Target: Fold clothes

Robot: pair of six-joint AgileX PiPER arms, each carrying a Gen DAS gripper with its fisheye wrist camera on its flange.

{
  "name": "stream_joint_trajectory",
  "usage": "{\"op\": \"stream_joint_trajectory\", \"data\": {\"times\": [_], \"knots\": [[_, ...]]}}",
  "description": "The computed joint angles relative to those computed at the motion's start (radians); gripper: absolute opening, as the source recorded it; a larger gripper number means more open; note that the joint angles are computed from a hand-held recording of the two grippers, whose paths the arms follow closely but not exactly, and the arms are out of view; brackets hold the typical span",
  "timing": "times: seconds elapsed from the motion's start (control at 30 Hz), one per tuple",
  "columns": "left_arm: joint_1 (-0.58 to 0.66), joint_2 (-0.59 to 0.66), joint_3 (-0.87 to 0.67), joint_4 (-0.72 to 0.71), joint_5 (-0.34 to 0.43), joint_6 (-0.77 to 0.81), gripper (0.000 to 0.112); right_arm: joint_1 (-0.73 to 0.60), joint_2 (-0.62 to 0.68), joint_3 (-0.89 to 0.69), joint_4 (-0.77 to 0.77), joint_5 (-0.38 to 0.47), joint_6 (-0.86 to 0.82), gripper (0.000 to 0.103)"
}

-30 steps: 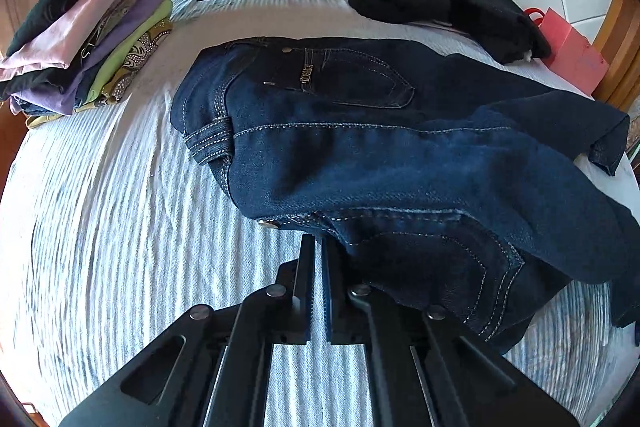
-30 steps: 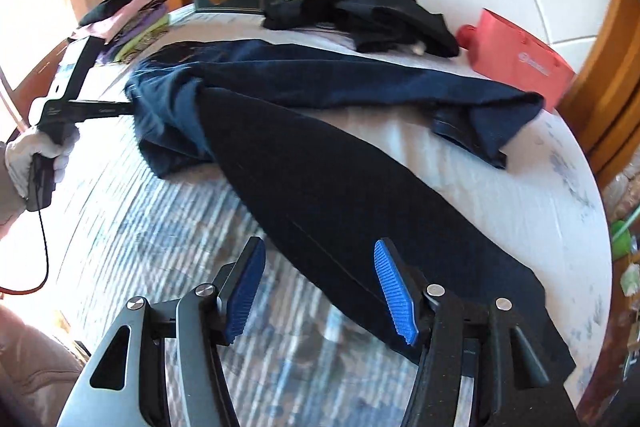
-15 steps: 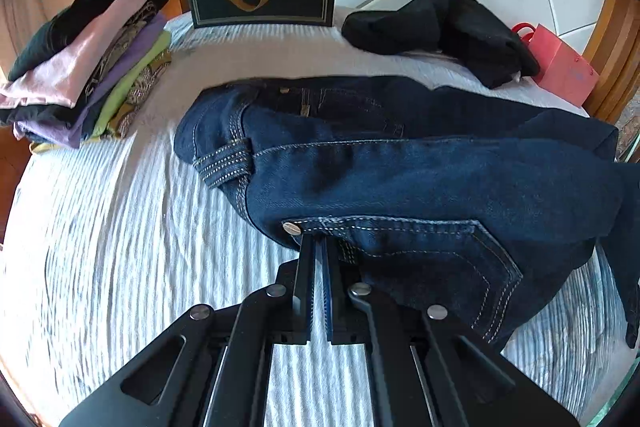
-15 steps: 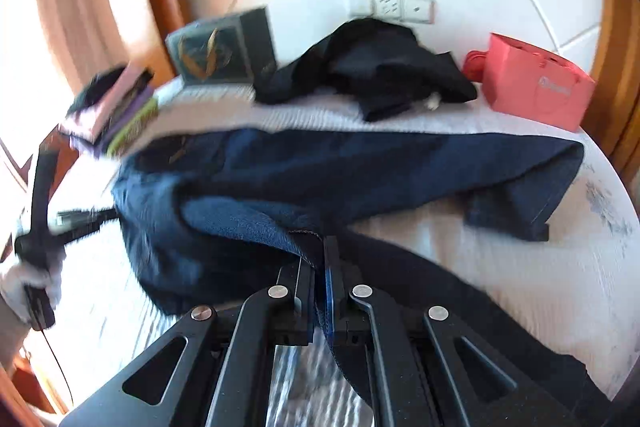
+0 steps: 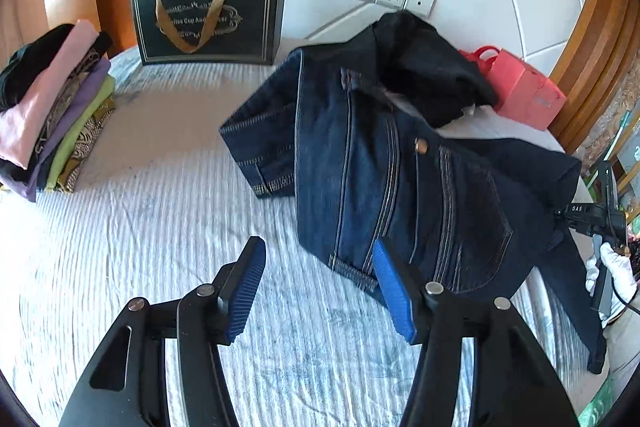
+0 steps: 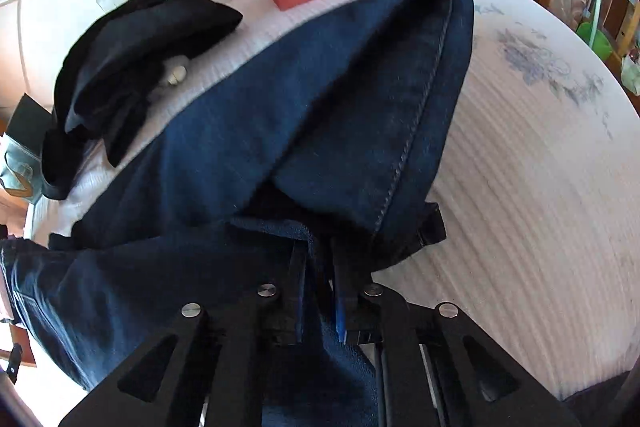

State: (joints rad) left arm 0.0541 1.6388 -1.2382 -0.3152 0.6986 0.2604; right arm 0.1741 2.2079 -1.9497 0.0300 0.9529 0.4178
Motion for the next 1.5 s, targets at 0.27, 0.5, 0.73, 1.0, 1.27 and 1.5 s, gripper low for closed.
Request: {"op": "stream_joint_trajectory", "data": {"times": [0.27,0.5,0.73,1.0,1.27,1.5], "knots": [[-0.02,0.159,-0.035,-0.03,-0.091,-0.036,0.057,0.002,0.011,-0.016,-0.034,0.019,-0.093,0.013],[-0.012,0.309,-0.18,-0.124,-0.047,0.053,0.057,0.014,0.034,-0.062,-0.062,0.064,-0.137,0.014],[-0.036,0.378,-0.256,-0.087,-0.024,0.075,0.059,0.016,0.05,-0.089,-0.07,0.082,-0.165,0.015],[-0.032,0.325,-0.19,-0.159,0.074,0.156,0.046,0.024,-0.025,0.024,-0.073,0.016,-0.1,0.016],[-0.042,0.263,-0.124,-0.106,0.024,0.117,0.02,0.03,-0.372,0.5,-0.171,-0.156,-0.015,0.025],[0.134,-0.066,0.127,-0.135,-0.016,0.209,0.013,-0.063,-0.63,0.799,-0.208,-0.174,0.073,0.025]]}}
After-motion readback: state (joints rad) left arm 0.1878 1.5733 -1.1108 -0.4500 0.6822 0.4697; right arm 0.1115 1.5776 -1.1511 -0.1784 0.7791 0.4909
